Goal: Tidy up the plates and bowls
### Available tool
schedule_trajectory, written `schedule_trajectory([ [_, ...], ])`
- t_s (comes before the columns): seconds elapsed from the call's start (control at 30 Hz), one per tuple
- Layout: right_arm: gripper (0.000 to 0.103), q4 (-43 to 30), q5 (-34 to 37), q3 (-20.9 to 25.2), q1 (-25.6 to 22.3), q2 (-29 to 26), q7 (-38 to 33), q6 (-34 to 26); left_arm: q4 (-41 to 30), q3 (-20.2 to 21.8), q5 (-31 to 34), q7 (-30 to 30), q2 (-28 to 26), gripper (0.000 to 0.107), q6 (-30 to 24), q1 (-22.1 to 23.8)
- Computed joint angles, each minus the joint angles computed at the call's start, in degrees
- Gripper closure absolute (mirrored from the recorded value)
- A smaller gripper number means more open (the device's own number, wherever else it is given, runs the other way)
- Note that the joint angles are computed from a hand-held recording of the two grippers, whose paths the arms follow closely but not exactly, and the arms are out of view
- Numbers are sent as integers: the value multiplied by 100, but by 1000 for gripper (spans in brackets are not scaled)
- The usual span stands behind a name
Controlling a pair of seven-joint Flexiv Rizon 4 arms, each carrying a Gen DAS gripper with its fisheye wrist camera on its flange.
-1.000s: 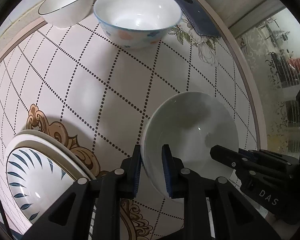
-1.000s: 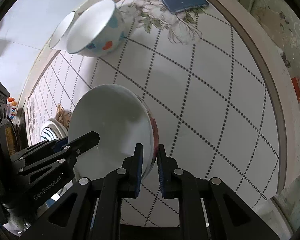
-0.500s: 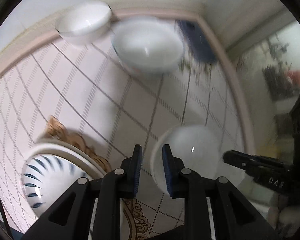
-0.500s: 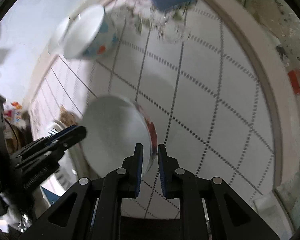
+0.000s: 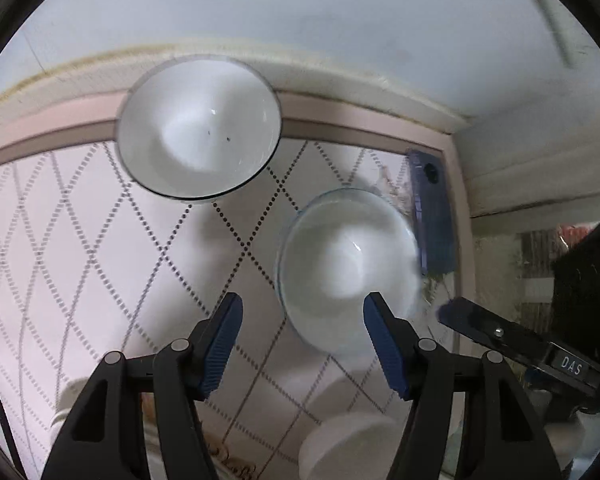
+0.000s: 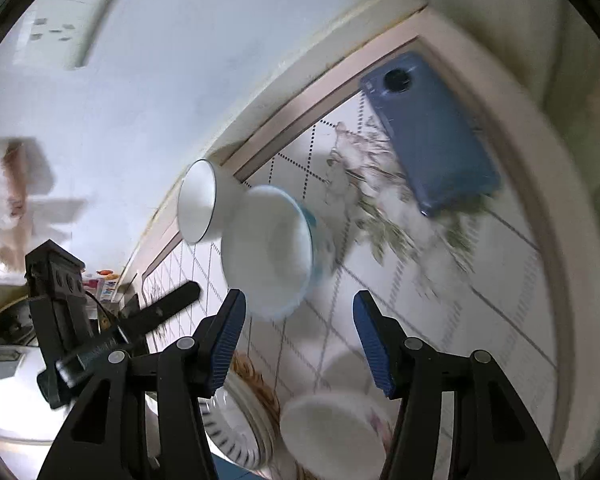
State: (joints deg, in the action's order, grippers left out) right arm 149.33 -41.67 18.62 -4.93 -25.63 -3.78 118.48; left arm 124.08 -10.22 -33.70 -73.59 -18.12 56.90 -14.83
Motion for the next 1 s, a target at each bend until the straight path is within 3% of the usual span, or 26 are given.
schedule_trajectory([
  [0.1,44,-598,-588,132,-345,-860,98,-57,-197,-65,-10,-82,-353,46,-72,7],
  [0.23,45,-1036,-866,345,-581,-1593,121,-178,-417,-115,72,-132,-714,51,-130,2],
  [0.33,57,-1214,-773,397,-544,-1869,-48,-198,-496,-73,381,-154,-786,83,-195,-53],
  [0.37,62,-1273,-771,438,-559,-1947,-87,-228,-520,-36,517,-205,-812,84,-163,-97],
  [0.5,78,-1321,-356,384,-274,-1813,-364,-553,-476,16,900,-372,-810,88,110,-204],
  [0.73,82,-1492,295,485,41,-1788,-836,-929,-458,16,1182,-530,-663,89,195,-206],
  [1.0,82,-1269,986,827,63,-1367,-1139,-1002,-171,-23,1127,-320,-26,89,64,-187],
])
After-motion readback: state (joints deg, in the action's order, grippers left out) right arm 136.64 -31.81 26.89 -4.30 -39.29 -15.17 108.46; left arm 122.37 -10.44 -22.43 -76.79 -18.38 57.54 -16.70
